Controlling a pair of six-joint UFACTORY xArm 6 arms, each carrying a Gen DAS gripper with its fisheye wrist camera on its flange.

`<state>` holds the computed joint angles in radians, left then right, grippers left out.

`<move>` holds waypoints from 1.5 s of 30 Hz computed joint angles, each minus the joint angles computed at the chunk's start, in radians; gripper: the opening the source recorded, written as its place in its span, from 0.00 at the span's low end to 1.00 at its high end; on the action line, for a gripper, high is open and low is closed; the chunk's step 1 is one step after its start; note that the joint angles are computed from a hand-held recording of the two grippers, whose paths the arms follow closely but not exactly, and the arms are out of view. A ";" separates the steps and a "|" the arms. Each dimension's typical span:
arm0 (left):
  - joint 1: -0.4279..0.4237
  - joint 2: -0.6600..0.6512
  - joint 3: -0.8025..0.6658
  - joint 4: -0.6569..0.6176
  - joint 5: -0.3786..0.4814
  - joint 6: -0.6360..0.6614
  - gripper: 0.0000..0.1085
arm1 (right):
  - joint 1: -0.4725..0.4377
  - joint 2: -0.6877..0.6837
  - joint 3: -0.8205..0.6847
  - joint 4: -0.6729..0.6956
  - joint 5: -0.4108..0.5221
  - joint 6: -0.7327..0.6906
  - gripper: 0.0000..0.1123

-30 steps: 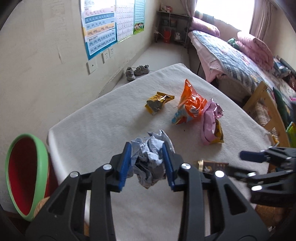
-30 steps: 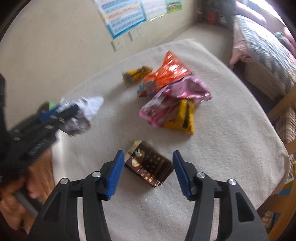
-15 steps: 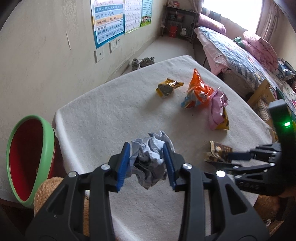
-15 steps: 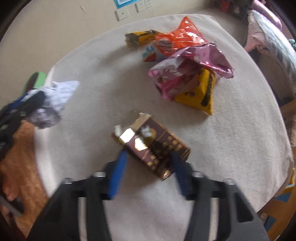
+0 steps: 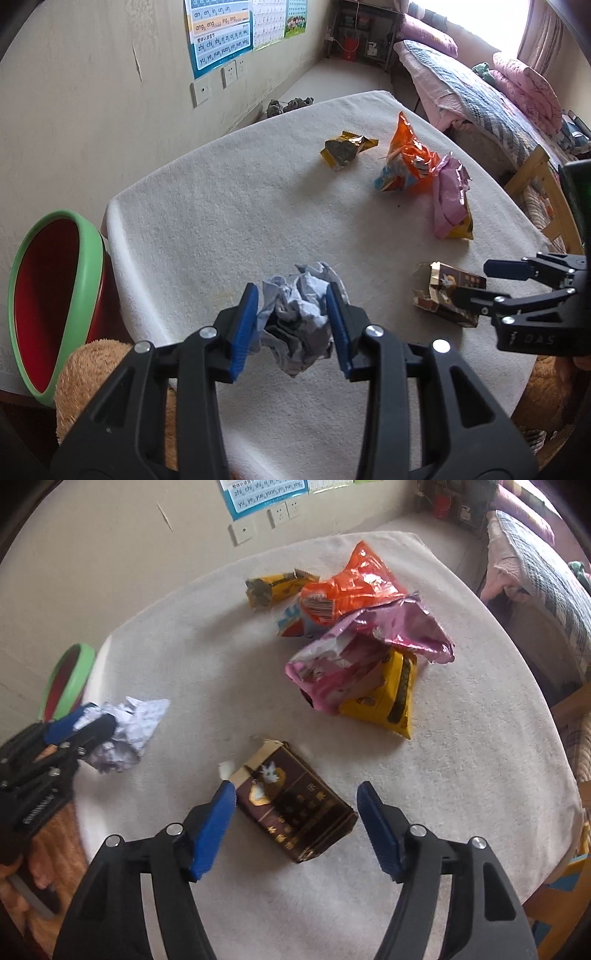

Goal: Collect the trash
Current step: 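Grasp the brown chocolate box with the right gripper and lift it, then carry the crumpled paper to the red bucket and release it with the left gripper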

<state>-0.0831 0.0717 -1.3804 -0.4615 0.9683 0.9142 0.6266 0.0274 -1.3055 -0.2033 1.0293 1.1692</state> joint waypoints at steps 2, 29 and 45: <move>0.001 0.002 -0.002 0.002 0.004 -0.001 0.33 | -0.017 -0.001 0.023 0.041 -0.022 -0.017 0.60; 0.011 -0.047 0.005 -0.074 -0.017 0.032 0.34 | 0.059 -0.006 -0.075 -0.282 -0.028 0.195 0.17; 0.037 -0.051 -0.011 -0.089 -0.020 0.041 0.34 | 0.092 -0.007 -0.094 -0.298 0.006 0.202 0.18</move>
